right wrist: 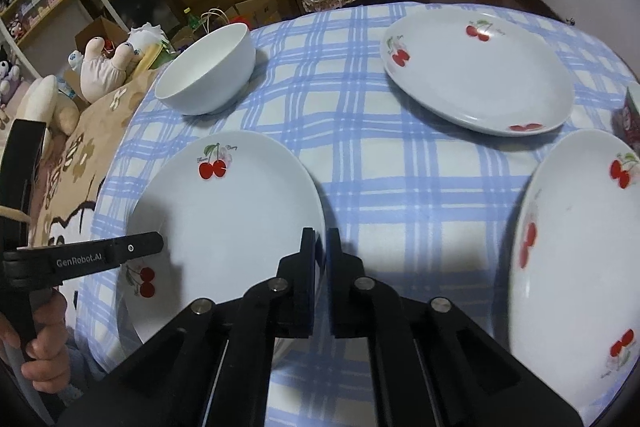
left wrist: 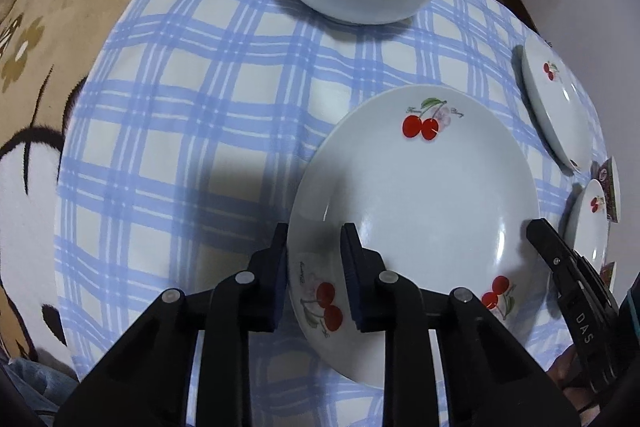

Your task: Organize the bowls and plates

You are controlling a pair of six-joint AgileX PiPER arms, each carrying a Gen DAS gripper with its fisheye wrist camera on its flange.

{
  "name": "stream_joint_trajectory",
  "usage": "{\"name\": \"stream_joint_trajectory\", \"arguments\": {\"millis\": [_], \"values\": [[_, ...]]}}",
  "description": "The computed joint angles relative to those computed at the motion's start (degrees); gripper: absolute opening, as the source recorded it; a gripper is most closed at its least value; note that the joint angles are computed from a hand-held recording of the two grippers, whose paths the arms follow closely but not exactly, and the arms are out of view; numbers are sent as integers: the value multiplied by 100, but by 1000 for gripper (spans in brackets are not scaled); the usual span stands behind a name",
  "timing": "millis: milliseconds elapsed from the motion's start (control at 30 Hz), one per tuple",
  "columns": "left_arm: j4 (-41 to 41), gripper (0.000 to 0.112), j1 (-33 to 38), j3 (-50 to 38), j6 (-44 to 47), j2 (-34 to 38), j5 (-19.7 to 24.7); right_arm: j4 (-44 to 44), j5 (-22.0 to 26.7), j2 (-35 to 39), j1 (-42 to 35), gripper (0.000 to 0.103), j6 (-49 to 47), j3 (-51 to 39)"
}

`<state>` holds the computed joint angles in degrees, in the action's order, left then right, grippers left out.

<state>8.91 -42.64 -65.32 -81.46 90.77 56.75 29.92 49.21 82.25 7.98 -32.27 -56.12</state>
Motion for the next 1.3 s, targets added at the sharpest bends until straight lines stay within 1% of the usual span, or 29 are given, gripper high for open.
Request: {"name": "stream_joint_trajectory", "arguments": {"millis": [167, 200, 400, 567, 667, 933, 1067, 1200, 1233, 1300], "values": [[-182, 24, -57, 138, 105, -128, -431, -28, 127, -185, -313, 6, -45, 60], [-181, 24, -97, 112, 116, -115, -455, -11, 181, -219, -406, 6, -74, 69], [-102, 24, -495, -359, 269, 203, -189, -11, 477, -612, -959, 6, -293, 244], [-83, 24, -785, -828, 525, 536, 185, -11, 746, -843, -1443, 6, -553, 359], [-110, 24, -895, -1234, 623, 859, 366, -84, 795, -910, -1608, 6, -658, 464], [-147, 24, -1012, -1530, 752, 1132, 321, -33, 1010, -1076, -2120, 6, -905, 562], [-87, 24, -1109, -1881, 861, 1449, 466, 21, 1109, -1067, -2340, 6, -1032, 560], [3, 24, -1125, -2335, 953, 1842, 618, -28, 952, -1031, -2352, 6, -1009, 675], [-10, 24, -1107, -2353, 967, 1855, 602, -19, 905, -1019, -2359, 6, -1005, 718], [-80, 24, -1054, -2165, 932, 1735, 387, 34, 857, -1029, -2381, 6, -1015, 772]]}}
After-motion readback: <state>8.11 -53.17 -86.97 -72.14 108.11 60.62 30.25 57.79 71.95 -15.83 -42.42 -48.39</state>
